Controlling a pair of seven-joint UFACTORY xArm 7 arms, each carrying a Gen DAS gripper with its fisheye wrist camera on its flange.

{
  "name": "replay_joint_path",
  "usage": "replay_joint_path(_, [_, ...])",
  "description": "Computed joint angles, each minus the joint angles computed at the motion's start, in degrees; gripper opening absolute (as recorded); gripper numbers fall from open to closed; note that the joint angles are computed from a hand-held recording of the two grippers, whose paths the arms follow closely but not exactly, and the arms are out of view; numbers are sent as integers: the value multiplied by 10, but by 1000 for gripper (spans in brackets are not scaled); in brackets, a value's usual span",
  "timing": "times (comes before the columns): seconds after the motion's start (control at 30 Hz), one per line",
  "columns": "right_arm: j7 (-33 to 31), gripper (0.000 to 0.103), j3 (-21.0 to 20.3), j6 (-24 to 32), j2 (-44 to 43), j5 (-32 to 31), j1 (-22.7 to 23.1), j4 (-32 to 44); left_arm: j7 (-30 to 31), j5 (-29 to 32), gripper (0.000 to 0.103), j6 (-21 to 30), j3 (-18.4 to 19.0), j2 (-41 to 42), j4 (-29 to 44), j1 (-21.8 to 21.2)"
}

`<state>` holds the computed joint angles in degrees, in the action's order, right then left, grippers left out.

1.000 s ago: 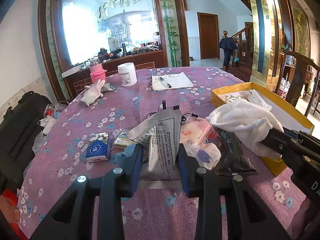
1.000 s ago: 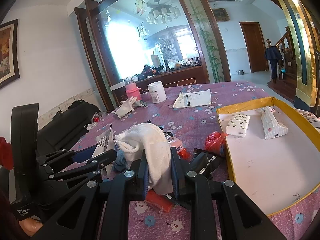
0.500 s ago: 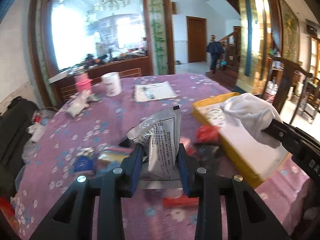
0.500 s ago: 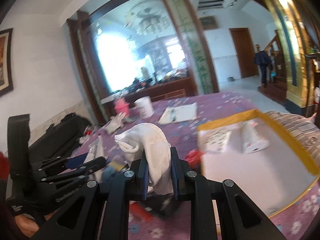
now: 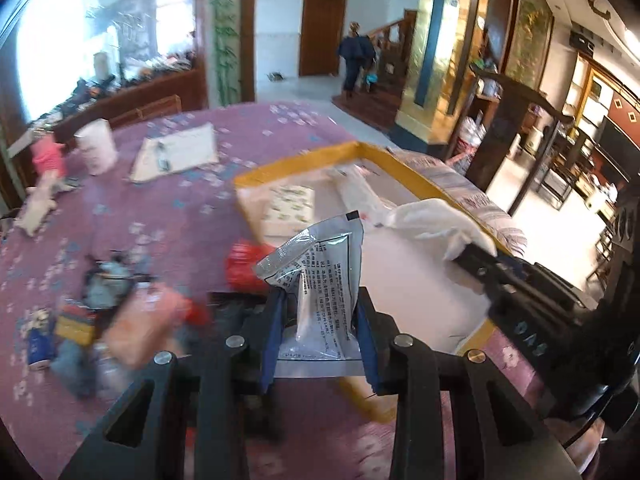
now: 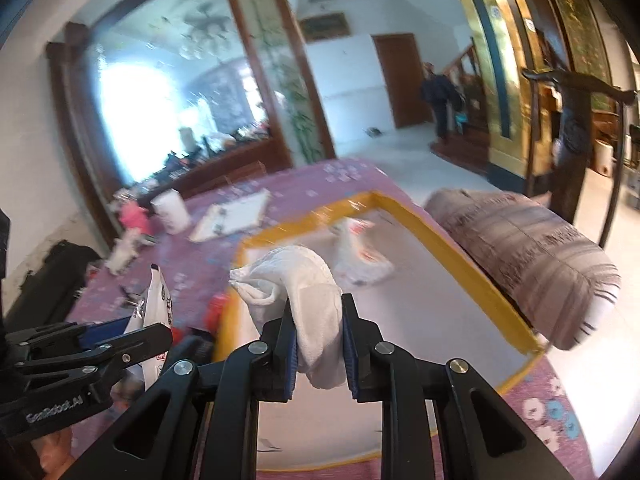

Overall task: Organize soft objects
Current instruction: 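Open both grippers to release the sachet and cloth into the tray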

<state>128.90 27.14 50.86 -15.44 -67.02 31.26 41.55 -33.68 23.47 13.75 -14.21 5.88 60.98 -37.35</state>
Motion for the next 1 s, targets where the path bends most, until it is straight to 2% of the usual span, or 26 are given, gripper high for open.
replay_joint_path(0.1, [-24,21,-18,-19,-18,34,-3,-22,5,-9,33,26,-5,47,48,-16])
replay_joint_path(0.37, [-97,22,-25,-62,-55,96,-41,-62,5,-13,33,83,21,141,154,-73])
replay_joint_path(0.6, [-113,23,-11,-94,-59,109,-74,-75,8,-17,34,92,40,170,175,-88])
replay_joint_path(0.73, [-115,28,1,-84,-49,111,-78,-68,7,-14,43,95,45,171,175,-94])
replay_joint_path(0.8, [-117,33,4,-71,-48,117,-76,-65,-3,-5,50,97,52,169,173,-99])
replay_joint_path(0.9, [-113,54,8,-55,-54,122,-71,-65,-5,-5,57,94,49,162,164,-94])
replay_joint_path(0.97, [-111,73,14,-45,-62,120,-67,-66,-8,-3,59,85,48,152,150,-91])
replay_joint_path(1.0, [-114,75,21,-27,-64,123,-63,-60,-12,-1,59,78,49,144,140,-91])
